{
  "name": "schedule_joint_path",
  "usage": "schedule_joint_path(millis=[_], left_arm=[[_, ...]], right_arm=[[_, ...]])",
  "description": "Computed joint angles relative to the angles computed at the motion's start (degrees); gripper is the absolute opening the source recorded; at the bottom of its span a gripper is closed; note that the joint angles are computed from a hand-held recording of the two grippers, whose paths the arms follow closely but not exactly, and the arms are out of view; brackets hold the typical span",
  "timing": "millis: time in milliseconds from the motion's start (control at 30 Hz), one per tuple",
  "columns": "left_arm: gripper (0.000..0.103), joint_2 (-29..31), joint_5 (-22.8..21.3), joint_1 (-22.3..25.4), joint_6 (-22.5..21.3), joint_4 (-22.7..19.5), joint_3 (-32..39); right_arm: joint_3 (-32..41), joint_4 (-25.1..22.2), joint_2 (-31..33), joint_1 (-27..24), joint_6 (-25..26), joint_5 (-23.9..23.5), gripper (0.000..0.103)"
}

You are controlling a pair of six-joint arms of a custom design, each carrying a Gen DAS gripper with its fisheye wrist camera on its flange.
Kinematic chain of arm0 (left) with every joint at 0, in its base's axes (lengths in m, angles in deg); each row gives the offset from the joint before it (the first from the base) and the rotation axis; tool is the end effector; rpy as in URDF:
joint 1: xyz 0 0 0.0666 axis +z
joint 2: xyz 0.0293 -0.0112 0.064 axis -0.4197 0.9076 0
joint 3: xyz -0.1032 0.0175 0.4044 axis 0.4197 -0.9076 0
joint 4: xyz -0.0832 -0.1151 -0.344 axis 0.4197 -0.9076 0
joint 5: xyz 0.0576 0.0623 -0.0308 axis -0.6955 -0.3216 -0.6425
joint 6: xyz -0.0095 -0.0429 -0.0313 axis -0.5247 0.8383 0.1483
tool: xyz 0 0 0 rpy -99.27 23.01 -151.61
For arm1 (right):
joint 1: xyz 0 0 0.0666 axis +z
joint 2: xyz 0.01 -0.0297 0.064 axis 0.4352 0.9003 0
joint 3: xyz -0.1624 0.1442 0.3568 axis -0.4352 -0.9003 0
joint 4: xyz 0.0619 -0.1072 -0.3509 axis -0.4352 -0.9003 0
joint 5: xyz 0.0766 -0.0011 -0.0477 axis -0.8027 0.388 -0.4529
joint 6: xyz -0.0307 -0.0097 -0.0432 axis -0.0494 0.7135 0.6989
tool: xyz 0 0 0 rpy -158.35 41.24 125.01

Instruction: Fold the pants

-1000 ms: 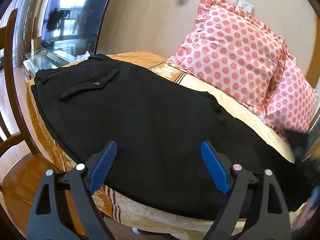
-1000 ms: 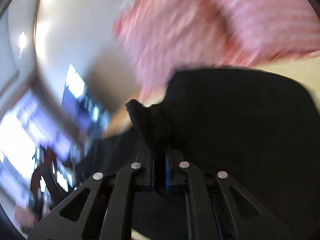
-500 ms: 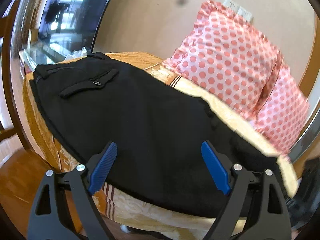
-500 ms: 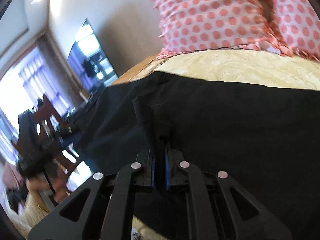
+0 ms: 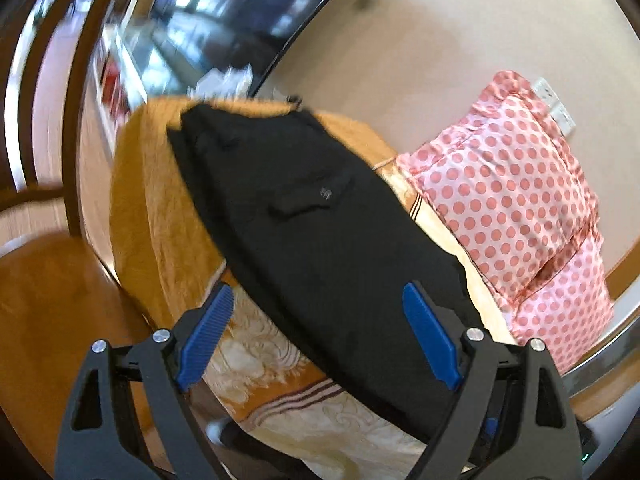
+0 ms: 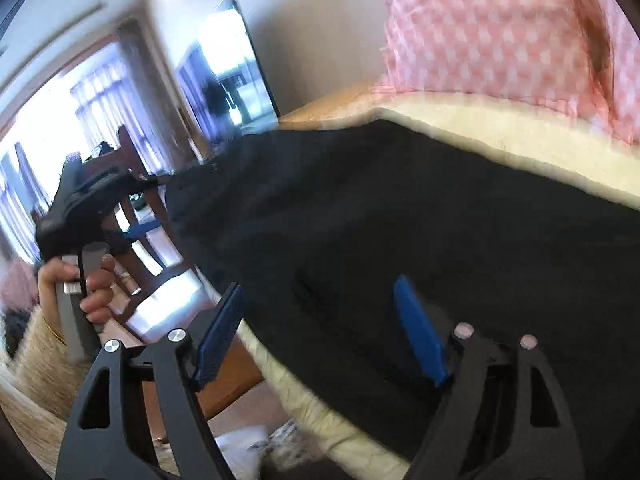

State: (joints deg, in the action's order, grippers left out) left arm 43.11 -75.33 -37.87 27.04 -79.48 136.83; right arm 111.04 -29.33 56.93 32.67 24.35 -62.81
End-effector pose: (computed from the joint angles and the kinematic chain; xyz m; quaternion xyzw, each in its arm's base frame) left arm 0.6573 -0.1551 0.3194 -0.2260 0.8606 -0.2424 0.3866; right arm 0.6284 0.0901 0.3116 -0.1178 0.8765 0.2283 0.4072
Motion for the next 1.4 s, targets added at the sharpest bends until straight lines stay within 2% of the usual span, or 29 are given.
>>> schedule_joint_path(millis=[167,233,433,533,633,733,767,800,900,933,1000,1067,1100,1167,1267,1400], left_arm=[[0.085,1.89,5.87,0.75,3.3,0.09,1.6],[0.085,2.29,6.52,0.71,3.67,-0.13,2.34],[0.085,1.76,6.78,0.74,3.41,1.35,3.08],[0.085,3.16,6.01,1.44,4.28,-1.16,6.14],[0.081,4.82,3.15,2.39,4.59,-4.62,9.68],[0.065,7.48,-0.6,3.04,3.84,-11.13,15.03],[0.054,8.28,-1.21,3.1,3.85,-12.75,16.53],[0.044,8.51,-2.08,3.09,3.6,-13.4,17.0],[0.023,8.94,-5.37,2.58,2.97,-14.99,18.34],[0.02,8.57,-6.86,2.19,2.6,-14.36,17.98],[0.017,7.76,-12.92,0.14,-1.66,-13.3,18.31],[0.015,7.38,-17.15,-1.81,-6.37,-12.6,19.4],[0.015,7.51,-18.73,-3.33,-9.92,-12.31,21.13],[0.014,8.48,-19.0,-5.8,-15.88,-12.42,25.33],[0.014,11.92,-13.82,-10.63,-26.2,-13.9,34.84],[0.014,15.73,-2.97,-16.11,-35.27,-15.56,42.07]], right_arm=[[1.02,0.34,1.03,-1.13,-2.4,-3.41,0.081],[0.28,0.89,0.63,-1.01,-2.25,-3.06,0.082],[0.46,1.09,0.76,-0.47,-1.18,-2.27,0.085],[0.23,1.08,0.55,-0.47,-0.61,-2.29,0.085],[0.19,1.31,0.47,-0.38,-0.45,-1.94,0.085],[-1.16,3.27,-0.25,-1.15,-3.15,-4.24,0.085],[-1.66,4.07,-0.46,-1.59,-4.41,-5.42,0.085],[-2.34,4.96,-0.83,-2.16,-5.86,-6.25,0.085],[-4.15,6.55,-2.05,-3.47,-8.03,-6.15,0.085],[-5.18,7.73,-2.63,-4.06,-9.06,-6.38,0.085],[-7.52,10.18,-4.06,-5.37,-11.0,-6.92,0.085],[-9.97,12.64,-5.65,-6.55,-12.27,-6.51,0.085],[-11.72,14.3,-6.86,-7.33,-13.15,-5.92,0.085],[-14.79,16.35,-9.22,-8.74,-14.14,-3.54,0.085],[-18.35,17.89,-12.49,-10.58,-15.02,-0.06,0.085],[-24.19,20.96,-17.47,-14.63,-19.67,5.74,0.086]])
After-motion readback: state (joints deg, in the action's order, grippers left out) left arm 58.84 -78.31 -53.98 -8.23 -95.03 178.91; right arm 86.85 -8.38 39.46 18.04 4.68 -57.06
